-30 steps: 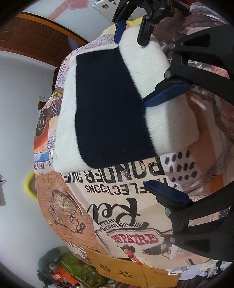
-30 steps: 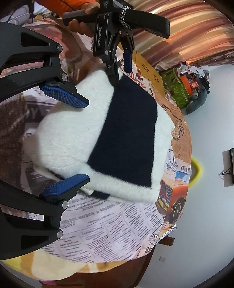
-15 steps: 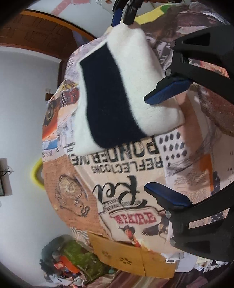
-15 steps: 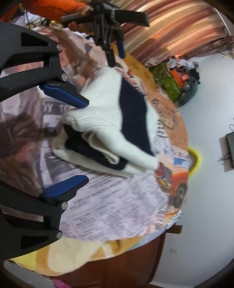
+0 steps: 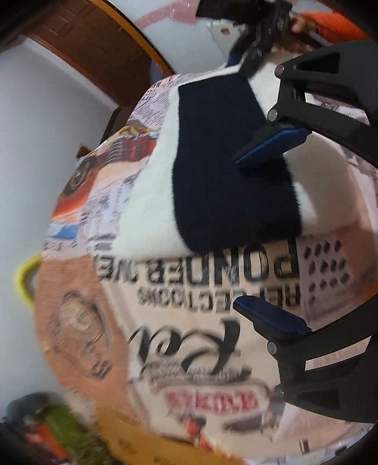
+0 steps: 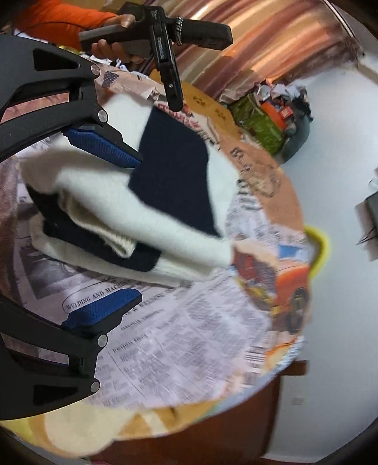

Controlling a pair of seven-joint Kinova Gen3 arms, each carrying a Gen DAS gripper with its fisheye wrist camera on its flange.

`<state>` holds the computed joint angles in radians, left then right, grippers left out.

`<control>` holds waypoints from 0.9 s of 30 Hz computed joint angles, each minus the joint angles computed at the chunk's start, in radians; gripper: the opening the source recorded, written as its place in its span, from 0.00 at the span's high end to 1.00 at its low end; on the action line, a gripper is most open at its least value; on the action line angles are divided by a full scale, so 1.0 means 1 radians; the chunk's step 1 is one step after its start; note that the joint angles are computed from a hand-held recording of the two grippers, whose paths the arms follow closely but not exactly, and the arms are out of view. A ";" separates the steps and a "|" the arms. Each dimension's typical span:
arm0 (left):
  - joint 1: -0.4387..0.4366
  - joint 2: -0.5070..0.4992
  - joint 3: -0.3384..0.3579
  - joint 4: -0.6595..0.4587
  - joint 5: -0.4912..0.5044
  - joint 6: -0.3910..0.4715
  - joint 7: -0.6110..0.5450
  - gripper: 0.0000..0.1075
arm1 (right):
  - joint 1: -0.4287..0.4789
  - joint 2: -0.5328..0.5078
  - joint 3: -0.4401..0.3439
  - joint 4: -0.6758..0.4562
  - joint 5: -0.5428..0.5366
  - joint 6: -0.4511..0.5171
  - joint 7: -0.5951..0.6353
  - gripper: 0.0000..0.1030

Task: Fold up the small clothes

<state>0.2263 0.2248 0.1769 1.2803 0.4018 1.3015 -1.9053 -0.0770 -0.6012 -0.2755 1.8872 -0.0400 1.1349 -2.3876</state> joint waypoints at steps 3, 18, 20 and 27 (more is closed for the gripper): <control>0.000 0.063 0.010 -0.030 0.029 0.039 0.019 0.16 | -0.043 0.022 0.062 0.046 -0.041 -0.041 0.038 0.19; -0.060 0.186 0.043 -0.072 0.216 0.159 0.095 0.38 | -0.069 -0.010 0.136 0.127 -0.175 -0.175 0.076 0.38; -0.068 0.155 0.041 -0.059 0.220 0.153 0.073 0.47 | -0.062 -0.008 0.114 0.104 -0.160 -0.159 0.074 0.50; -0.117 0.048 0.011 -0.054 0.235 0.165 -0.003 0.54 | -0.065 0.028 0.052 0.011 -0.101 -0.144 0.088 0.58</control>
